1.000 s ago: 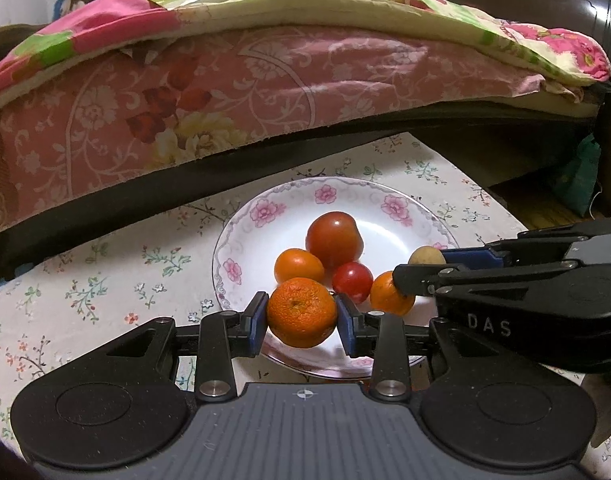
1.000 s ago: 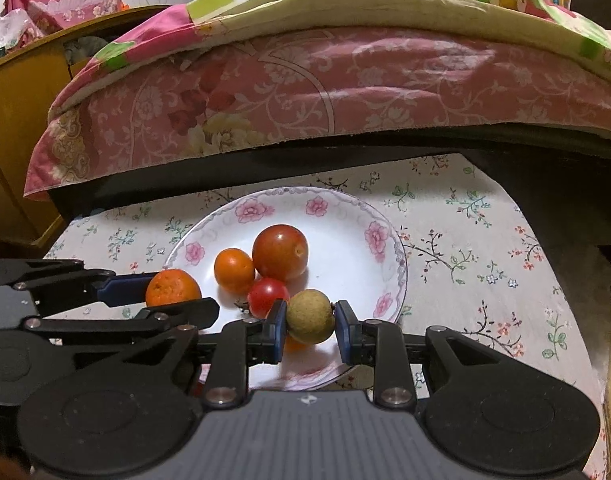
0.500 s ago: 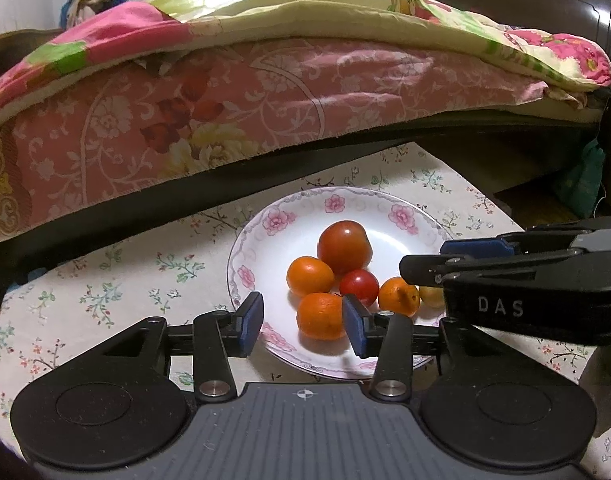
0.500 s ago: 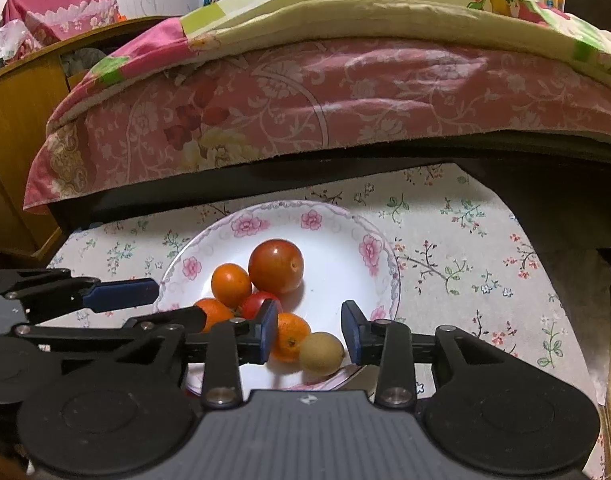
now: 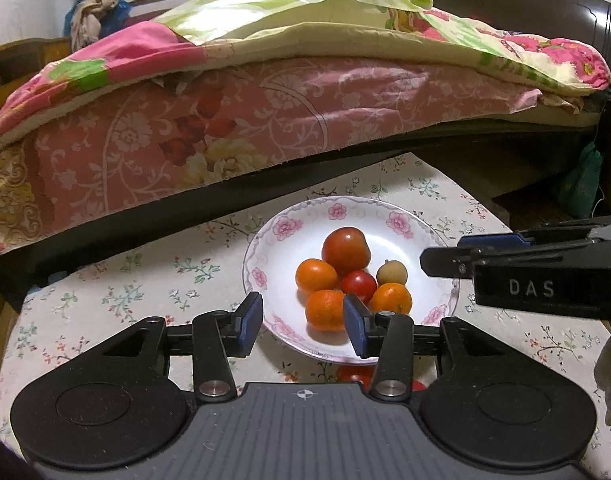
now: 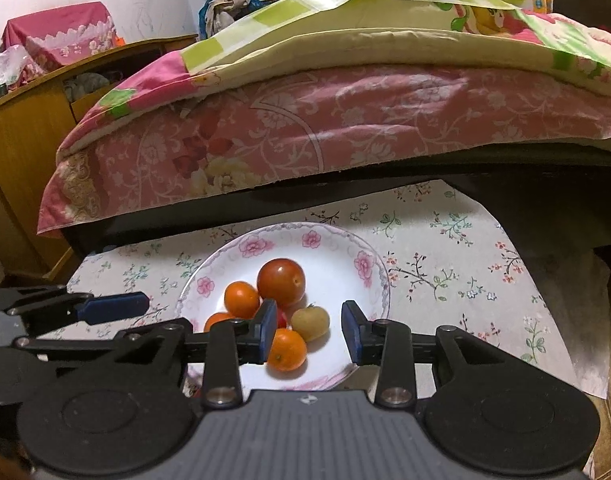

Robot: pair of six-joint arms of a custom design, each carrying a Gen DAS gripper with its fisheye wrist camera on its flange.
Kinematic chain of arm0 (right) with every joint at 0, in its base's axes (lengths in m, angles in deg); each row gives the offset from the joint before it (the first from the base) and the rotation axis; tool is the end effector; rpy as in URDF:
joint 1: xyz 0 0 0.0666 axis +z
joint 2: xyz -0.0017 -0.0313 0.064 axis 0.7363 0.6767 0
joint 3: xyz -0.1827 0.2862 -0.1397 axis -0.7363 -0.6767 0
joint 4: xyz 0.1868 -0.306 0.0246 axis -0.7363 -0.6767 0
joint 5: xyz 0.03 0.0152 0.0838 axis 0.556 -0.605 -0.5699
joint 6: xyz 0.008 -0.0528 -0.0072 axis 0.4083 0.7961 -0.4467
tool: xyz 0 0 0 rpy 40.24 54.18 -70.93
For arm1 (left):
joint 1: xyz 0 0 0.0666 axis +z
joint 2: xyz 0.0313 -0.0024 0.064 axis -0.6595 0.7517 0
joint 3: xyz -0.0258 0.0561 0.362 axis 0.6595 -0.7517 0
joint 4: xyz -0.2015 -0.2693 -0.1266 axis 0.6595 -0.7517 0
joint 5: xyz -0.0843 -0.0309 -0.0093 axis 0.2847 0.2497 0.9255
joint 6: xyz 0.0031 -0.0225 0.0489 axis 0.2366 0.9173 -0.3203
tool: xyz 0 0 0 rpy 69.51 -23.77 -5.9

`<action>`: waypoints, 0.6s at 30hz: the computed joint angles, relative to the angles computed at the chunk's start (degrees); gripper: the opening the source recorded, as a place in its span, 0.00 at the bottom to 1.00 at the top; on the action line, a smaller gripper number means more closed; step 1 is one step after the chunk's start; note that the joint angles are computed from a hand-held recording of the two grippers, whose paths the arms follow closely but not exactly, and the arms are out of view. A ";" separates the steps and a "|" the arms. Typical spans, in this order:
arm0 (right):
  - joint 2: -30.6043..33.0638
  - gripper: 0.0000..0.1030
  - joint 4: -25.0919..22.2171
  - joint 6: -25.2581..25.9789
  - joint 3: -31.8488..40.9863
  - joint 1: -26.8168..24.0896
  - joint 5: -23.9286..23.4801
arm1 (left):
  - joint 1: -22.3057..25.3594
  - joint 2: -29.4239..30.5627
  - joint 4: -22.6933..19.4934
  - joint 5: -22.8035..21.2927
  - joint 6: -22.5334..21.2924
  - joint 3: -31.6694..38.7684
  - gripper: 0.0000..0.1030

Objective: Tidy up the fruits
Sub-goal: 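Withdraw both open tools from the bowl toward the remaining fruit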

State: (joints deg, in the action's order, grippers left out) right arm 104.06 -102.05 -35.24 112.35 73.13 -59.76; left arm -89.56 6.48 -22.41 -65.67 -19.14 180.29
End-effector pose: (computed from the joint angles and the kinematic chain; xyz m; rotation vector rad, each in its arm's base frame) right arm 0.3578 0.1737 0.4955 -0.3397 2.2450 0.3848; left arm 0.3379 -0.3504 0.4982 0.0544 2.2742 -0.0118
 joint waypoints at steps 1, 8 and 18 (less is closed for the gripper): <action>-0.33 0.34 -0.29 0.13 -0.15 0.19 0.04 | -0.15 -0.22 -0.21 -0.02 0.25 -0.08 0.51; -2.92 0.34 -2.05 -0.13 -1.82 2.06 0.27 | -1.90 -1.76 -1.78 -0.19 1.63 -1.24 0.52; -6.39 0.34 -4.40 -2.12 -4.56 5.05 0.79 | -4.59 -4.69 -3.56 -0.09 4.37 -4.21 0.54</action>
